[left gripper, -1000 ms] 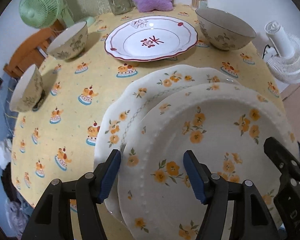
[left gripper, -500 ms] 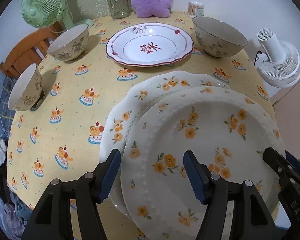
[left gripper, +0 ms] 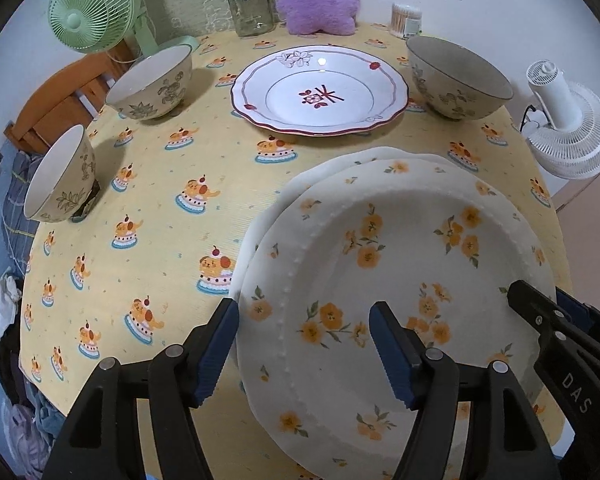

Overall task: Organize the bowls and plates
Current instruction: 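Lower the beaded plate onto the scalloped plate and open both grippers, then move both grippers to the red-rimmed white plate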

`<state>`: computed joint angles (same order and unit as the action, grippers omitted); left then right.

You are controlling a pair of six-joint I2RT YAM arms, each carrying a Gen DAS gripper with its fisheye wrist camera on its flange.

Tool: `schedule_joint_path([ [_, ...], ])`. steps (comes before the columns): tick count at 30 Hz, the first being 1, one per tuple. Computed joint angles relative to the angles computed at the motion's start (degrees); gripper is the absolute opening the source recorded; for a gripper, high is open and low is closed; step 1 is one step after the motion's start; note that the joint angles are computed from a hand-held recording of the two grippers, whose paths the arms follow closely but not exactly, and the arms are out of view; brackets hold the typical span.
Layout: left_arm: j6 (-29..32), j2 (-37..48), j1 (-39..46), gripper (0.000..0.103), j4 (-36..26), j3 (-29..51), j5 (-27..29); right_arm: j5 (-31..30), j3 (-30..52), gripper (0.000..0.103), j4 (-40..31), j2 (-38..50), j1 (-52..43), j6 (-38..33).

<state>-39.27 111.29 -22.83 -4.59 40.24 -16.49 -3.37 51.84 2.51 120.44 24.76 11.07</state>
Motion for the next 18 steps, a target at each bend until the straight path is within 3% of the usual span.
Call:
schedule_joint_path([
  [12, 5.44, -3.59, 3.15, 0.070, 3.76, -4.23, 4.06, 3.54, 1.83, 0.045, -0.64, 1.72, 1.99, 2.39],
  [16, 9.58, -6.22, 5.36, 0.070, 6.06, -7.05, 6.63, 5.32, -0.96, 0.065, 0.48, -1.37, 3.89, 6.22],
  [18, 11.62, -7.57, 6.37, 0.070, 6.70, -8.10, 7.50, 8.03, -2.33, 0.066, 0.39, -3.33, 5.73, 8.28],
])
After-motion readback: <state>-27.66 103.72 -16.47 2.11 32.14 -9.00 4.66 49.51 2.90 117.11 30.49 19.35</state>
